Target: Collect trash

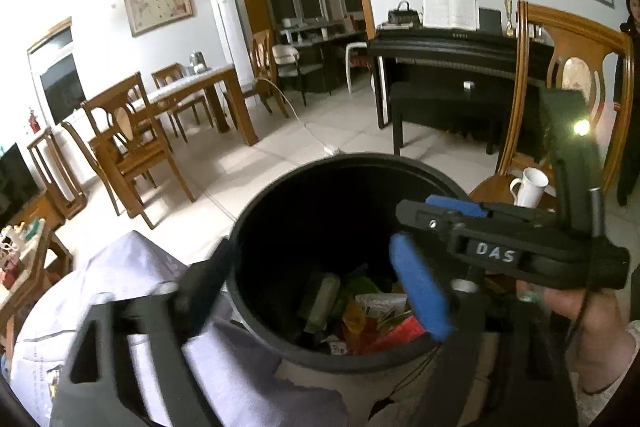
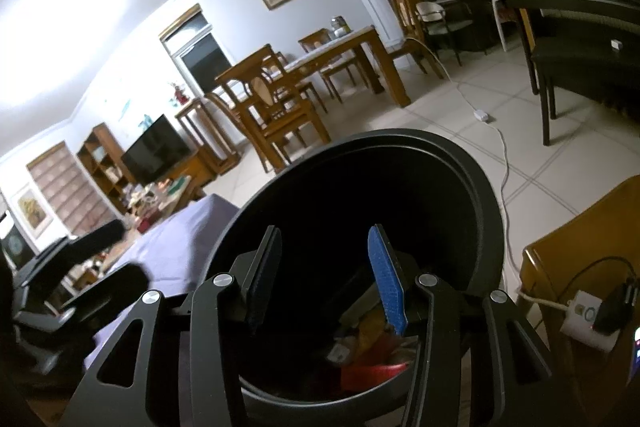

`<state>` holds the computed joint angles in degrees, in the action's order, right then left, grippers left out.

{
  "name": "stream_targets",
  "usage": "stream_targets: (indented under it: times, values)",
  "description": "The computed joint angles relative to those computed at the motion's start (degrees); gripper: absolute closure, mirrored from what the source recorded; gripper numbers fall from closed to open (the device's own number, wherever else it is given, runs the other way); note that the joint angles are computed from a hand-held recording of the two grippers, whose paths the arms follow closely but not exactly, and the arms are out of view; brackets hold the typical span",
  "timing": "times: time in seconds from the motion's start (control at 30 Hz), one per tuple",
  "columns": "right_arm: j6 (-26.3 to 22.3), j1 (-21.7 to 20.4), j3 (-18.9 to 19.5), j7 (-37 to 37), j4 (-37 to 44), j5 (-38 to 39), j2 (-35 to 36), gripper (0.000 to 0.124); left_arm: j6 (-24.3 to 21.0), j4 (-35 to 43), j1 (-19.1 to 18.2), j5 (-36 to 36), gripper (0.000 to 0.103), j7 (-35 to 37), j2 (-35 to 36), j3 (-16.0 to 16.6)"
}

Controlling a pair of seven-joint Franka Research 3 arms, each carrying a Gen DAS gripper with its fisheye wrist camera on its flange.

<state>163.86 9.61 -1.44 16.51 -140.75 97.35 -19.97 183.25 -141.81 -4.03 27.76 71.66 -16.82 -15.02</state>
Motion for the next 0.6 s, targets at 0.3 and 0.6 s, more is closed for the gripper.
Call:
stream_targets:
  times: [0.3,0.6]
  values:
    - [2.61,3.41,2.5,4.29,-0.18,-2.58,-2.57,0.063,2.55,-7.75,-0.4,-1.73,0.008,0.18,-9.93,3.98]
    - [5.47,11.87,6.93,9.78,2.85,-7.92,-1.53,0.038,-1.06,-16.26,3.87,-6.12,0.005,0.84,-21.49,11.79]
